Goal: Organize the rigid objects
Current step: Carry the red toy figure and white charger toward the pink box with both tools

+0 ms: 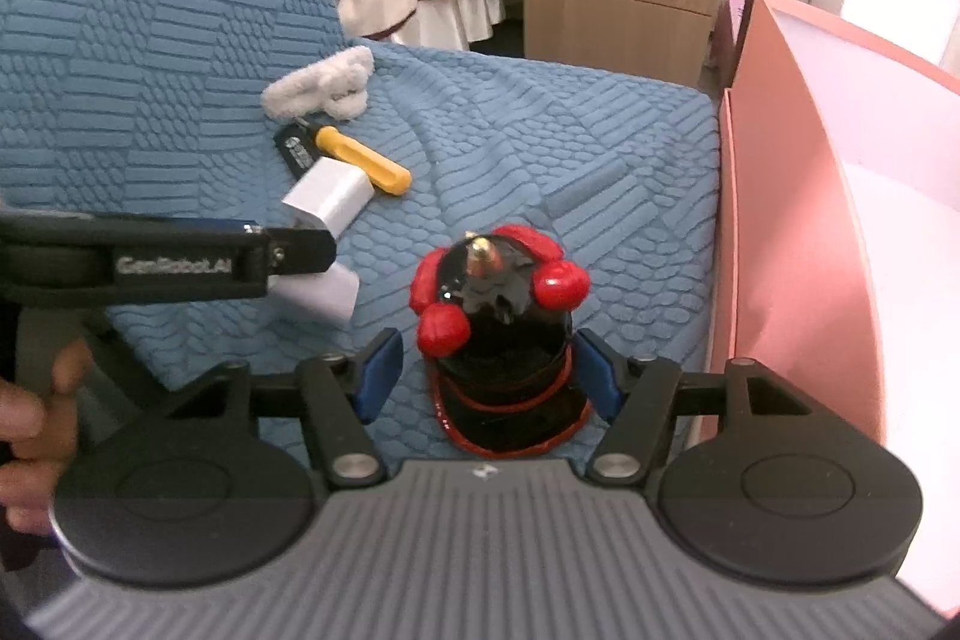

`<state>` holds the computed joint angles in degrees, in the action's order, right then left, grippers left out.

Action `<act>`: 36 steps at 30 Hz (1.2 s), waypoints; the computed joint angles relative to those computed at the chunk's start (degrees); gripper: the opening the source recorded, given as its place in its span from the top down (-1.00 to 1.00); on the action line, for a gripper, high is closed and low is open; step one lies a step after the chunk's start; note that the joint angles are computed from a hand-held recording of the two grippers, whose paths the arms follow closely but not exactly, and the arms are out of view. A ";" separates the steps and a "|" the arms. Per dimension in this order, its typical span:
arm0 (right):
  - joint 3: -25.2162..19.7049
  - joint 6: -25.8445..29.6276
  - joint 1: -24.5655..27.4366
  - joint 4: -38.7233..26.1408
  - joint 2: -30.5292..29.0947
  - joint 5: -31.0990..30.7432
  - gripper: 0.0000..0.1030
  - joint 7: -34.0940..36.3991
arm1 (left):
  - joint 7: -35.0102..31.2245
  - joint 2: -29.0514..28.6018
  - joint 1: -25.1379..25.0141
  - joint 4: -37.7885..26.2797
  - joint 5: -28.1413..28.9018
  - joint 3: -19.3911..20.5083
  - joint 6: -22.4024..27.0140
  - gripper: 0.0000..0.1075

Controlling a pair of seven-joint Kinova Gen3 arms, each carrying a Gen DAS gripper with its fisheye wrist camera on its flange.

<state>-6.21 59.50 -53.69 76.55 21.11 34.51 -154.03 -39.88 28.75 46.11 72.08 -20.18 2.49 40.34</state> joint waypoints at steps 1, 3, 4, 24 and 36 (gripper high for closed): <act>0.05 0.00 0.12 -0.12 0.17 -0.28 -0.22 -0.35 | -0.40 0.06 -0.23 -0.06 0.23 0.32 -0.03 -0.08; 0.16 -0.63 0.25 0.14 0.22 -0.49 -0.21 -1.10 | -0.74 0.14 -0.18 -0.05 0.18 0.35 -0.06 -0.08; 0.26 -0.65 0.07 0.20 0.30 -0.27 -0.21 -1.46 | -0.78 0.09 -0.16 0.12 0.13 0.29 -0.30 -0.08; 1.00 -4.40 -0.79 4.24 -0.83 3.82 -0.15 -10.46 | -2.65 0.34 -1.09 -0.73 2.18 1.06 1.32 -0.39; -0.32 -2.16 -1.12 4.46 -1.44 5.43 -0.15 -10.73 | -4.05 2.26 -0.93 -3.08 2.08 0.83 4.26 -0.31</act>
<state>-6.54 57.34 -54.81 81.00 19.68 39.94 -164.76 -43.94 31.01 45.18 69.00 -18.09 3.32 44.61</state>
